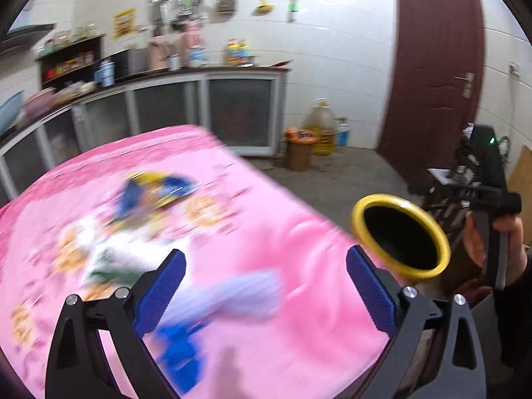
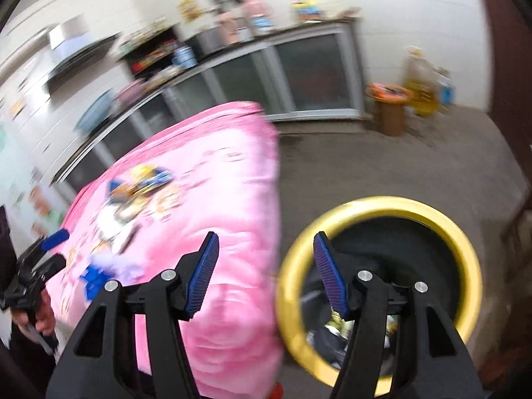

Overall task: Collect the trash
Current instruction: 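Move both tools back over the table, then grasp the blue glove with the left tool while the right tool grasps the white foam net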

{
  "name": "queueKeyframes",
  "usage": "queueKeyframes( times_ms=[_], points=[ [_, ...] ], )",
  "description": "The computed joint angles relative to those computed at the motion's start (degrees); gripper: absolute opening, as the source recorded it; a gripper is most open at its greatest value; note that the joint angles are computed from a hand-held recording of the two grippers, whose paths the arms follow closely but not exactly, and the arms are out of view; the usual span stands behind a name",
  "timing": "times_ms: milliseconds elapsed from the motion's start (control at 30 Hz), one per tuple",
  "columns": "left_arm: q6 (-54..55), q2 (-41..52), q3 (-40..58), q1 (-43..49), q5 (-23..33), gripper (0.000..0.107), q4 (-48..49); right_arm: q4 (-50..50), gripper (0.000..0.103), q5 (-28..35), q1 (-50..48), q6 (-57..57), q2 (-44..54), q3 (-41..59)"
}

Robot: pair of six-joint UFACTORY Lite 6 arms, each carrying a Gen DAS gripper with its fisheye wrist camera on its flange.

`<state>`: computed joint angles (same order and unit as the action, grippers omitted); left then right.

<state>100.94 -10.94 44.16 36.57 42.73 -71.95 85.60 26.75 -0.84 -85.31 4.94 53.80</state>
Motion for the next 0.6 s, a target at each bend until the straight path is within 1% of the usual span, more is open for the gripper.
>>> queueKeyframes(
  times_ms=[100,167,200,267,367,467,600],
  points=[
    [3.76,0.72,-1.21,10.79,3.62,0.094,2.74,-4.02,0.057,0.75,7.44,0.28,2.43,3.81],
    [5.34,1.45,-1.94,15.01,5.04,0.094,4.10,-7.87,0.057,-0.12,12.18,1.22,4.38,6.74],
    [6.20,2.11,-2.37,16.71,5.29,0.094,4.51,-10.39,0.057,-1.12,15.42,1.78,5.54,8.48],
    [7.44,3.69,-3.02,18.95,5.24,0.094,5.04,-14.63,0.057,-1.02,19.06,3.18,8.15,11.88],
    [7.69,6.38,-3.08,19.42,4.80,0.094,4.96,-22.46,0.057,-1.27,24.50,9.22,13.38,18.69],
    [5.39,11.27,-0.44,17.94,4.03,0.094,6.33,-33.96,0.056,1.19,28.45,18.66,20.22,27.96],
    [3.70,15.87,1.72,15.32,2.69,0.094,6.30,-43.55,0.053,3.77,31.88,26.04,27.38,36.14]
  ],
)
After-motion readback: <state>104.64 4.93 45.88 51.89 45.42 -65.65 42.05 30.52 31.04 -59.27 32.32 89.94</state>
